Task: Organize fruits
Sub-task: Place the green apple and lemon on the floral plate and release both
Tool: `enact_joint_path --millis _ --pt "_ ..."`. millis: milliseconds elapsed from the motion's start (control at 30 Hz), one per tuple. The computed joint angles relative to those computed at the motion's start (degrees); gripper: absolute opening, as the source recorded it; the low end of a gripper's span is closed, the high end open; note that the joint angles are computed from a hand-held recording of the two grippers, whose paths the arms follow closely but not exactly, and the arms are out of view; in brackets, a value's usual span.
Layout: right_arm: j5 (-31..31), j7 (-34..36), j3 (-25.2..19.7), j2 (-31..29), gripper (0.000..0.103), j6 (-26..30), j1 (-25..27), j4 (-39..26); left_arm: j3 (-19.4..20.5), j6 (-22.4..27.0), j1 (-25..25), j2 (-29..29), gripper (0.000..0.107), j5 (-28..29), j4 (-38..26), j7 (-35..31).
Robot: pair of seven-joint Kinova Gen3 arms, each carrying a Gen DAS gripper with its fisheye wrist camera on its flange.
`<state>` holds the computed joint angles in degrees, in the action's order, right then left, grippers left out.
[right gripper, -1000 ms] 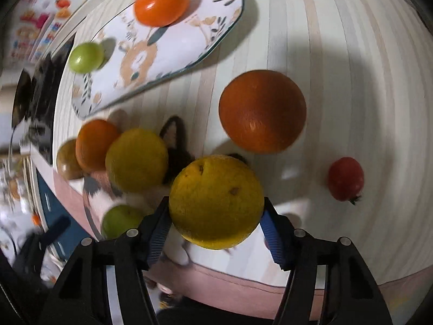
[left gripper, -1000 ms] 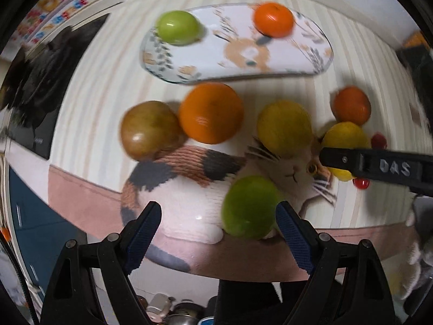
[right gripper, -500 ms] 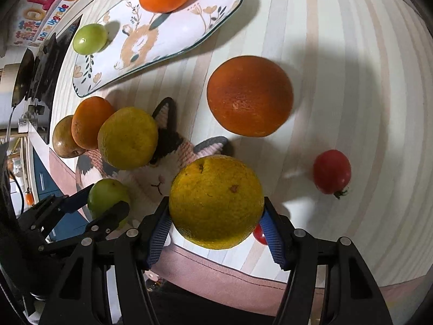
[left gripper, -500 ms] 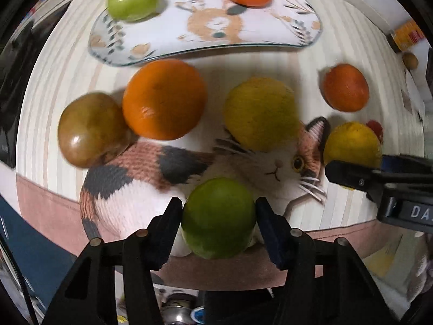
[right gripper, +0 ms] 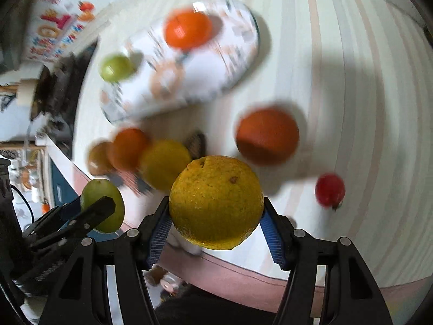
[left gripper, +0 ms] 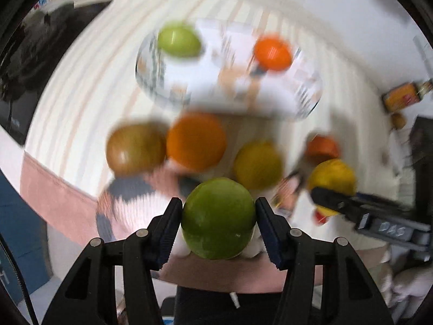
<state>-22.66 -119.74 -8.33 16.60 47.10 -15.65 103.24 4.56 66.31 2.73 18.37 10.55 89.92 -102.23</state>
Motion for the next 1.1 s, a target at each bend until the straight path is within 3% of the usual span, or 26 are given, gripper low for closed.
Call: enact_joint_path --millis 133,267,567,867,933,1033,1100 --pt "3.8 -1.6 1.6 1.2 0.066 2.0 -0.3 -6.6 0.1 1.0 1.0 1.7 0.053 -0.9 -8.0 1.1" --pt "7.9 -2.3 2.4 7.1 0.066 5.1 -0.9 -15.2 -1.0 0.7 4.0 6.5 0.053 -4.8 -14.1 4.9" --pt "10.8 -1.9 1.7 19.0 0.066 8.7 -3.0 -27.9 -0.4 11.8 1.5 21.9 0.053 -3.5 -29.4 9.7" --pt "8.0 1.9 -0.6 22.5 0.067 6.8 -1.7 -29.6 0.5 15.0 -0.9 25.4 0.054 -0.1 -32.3 11.7" --pt "5.5 4.2 -2.0 22.1 0.078 5.1 0.0 -28.5 0.5 15.4 -1.2 25.4 0.054 0.4 -31.9 12.0" --pt "5.4 4.4 -1.1 21.4 0.082 6.2 -0.4 -28.7 0.8 16.7 -1.9 26.4 0.054 1.3 -33.5 12.4" --pt "5.4 4.1 -0.6 21.0 0.083 7.0 -0.3 -28.6 0.8 15.9 -2.3 25.6 0.064 1.7 -32.7 12.1"
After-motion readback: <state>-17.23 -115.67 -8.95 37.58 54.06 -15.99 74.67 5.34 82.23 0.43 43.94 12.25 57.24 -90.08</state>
